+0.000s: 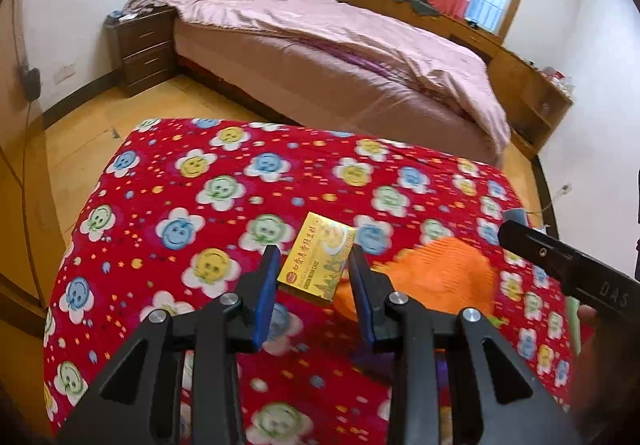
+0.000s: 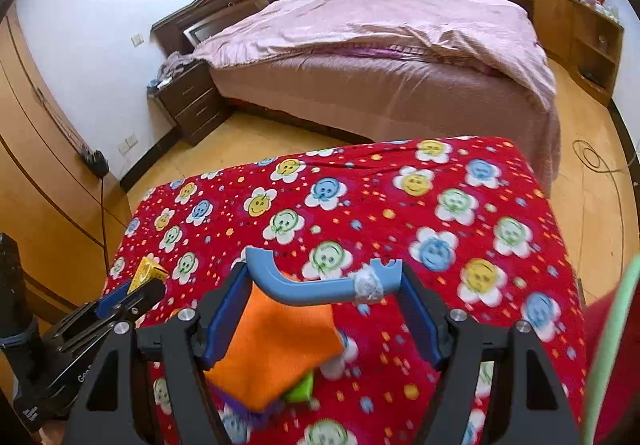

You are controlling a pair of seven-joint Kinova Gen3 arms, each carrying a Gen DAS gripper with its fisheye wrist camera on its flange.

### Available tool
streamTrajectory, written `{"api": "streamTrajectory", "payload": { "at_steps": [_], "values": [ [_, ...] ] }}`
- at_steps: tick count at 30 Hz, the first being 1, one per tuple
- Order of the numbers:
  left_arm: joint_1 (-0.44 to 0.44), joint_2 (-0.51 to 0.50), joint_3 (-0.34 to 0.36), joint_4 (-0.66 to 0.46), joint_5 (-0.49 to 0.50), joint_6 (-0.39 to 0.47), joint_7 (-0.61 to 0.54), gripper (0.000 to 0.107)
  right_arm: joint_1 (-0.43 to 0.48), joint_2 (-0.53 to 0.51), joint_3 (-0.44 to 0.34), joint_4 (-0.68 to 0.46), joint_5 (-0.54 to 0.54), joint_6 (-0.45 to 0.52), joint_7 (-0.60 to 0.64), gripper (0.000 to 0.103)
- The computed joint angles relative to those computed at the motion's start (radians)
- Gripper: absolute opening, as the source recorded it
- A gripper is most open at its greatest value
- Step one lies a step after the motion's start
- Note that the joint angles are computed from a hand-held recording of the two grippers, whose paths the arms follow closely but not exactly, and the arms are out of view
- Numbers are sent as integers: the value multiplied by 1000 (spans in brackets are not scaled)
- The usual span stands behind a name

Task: Collect trash
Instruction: 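Carry the gold box and blue tube in both tools over the bin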

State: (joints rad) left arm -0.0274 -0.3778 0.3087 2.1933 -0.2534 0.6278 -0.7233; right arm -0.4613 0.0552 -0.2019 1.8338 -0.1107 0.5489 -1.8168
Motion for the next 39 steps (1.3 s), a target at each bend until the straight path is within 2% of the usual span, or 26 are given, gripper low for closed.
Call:
{"api": "streamTrajectory", "payload": {
  "at_steps": [11,22,29,36,39],
  "values": [
    [54,-39,144,-82,32,67,47,35,63,-235,52,141,-119,31,88,75],
    [89,24,316,-163,-30,95,173,35,125,-431,182,267,-203,90,178,75],
    [124,130,444,-231,-160,110,305,35,192,-527,275,328,-204,124,214,75],
    [179,302,564,-309,-354,155,451,35,264,-561,372,372,-190,143,266,75],
    [231,379,575,-345,-433,183,499,35,294,-559,408,386,-185,141,290,75]
  ]
}}
